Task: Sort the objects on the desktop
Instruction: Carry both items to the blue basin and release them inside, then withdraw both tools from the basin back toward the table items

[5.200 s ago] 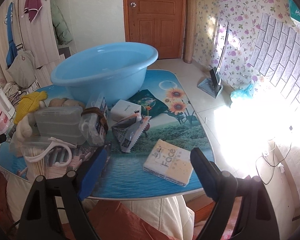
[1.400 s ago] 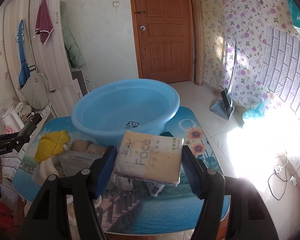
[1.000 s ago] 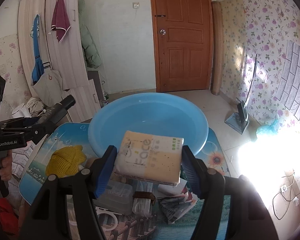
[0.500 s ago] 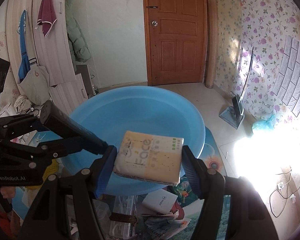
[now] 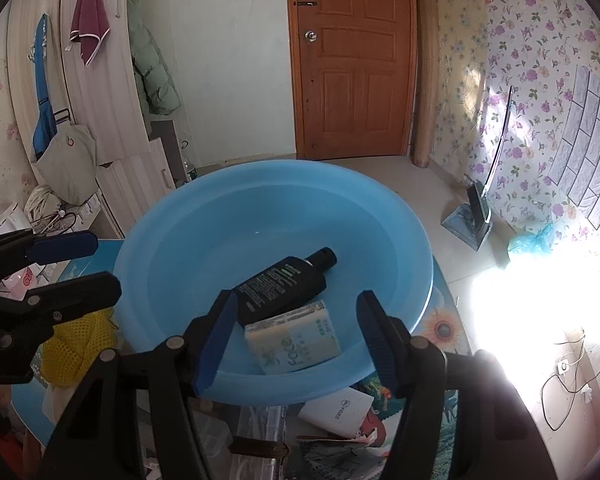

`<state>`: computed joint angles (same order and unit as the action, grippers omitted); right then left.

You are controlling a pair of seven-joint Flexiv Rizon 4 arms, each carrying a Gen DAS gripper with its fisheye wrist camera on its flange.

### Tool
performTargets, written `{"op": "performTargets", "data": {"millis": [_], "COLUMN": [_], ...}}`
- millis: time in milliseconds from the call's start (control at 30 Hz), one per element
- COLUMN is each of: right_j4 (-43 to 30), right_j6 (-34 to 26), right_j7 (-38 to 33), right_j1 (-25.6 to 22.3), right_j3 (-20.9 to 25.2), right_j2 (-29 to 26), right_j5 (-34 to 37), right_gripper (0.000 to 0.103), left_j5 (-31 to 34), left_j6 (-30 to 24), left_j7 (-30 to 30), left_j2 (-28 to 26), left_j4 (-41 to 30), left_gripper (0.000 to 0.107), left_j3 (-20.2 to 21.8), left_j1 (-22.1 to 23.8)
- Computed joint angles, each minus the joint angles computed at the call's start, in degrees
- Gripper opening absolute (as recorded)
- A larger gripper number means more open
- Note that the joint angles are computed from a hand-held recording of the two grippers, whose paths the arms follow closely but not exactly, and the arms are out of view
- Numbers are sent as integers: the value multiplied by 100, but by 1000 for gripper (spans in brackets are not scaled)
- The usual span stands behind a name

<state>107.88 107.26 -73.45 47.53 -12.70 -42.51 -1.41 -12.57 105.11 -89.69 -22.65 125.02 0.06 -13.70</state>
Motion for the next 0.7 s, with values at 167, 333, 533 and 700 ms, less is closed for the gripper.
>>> {"op": "performTargets", "data": {"millis": [167,333,533,700], "right_j4": [157,384,590,764], "right_j6": [24,162,307,370], "right_j7": [3,-83,-235,-372], "right_j1": [98,236,379,472], "right_j3": [-27,-85,-156,-175], "right_j2": [88,209,300,371], "right_j5": [44,191,457,617], "right_gripper": [62,62,62,62], "left_j5": [-61,-59,-406,-515], "left_j6": [109,327,397,433], "left_j7": [-109,-211,-236,-420], "left_j2": [136,300,410,468], "left_j4": [323,680,982,1198], "left_gripper": [71,74,81,85], "left_j3": [134,101,310,233], "left_j1": [-161,-117,-362,-279]}}
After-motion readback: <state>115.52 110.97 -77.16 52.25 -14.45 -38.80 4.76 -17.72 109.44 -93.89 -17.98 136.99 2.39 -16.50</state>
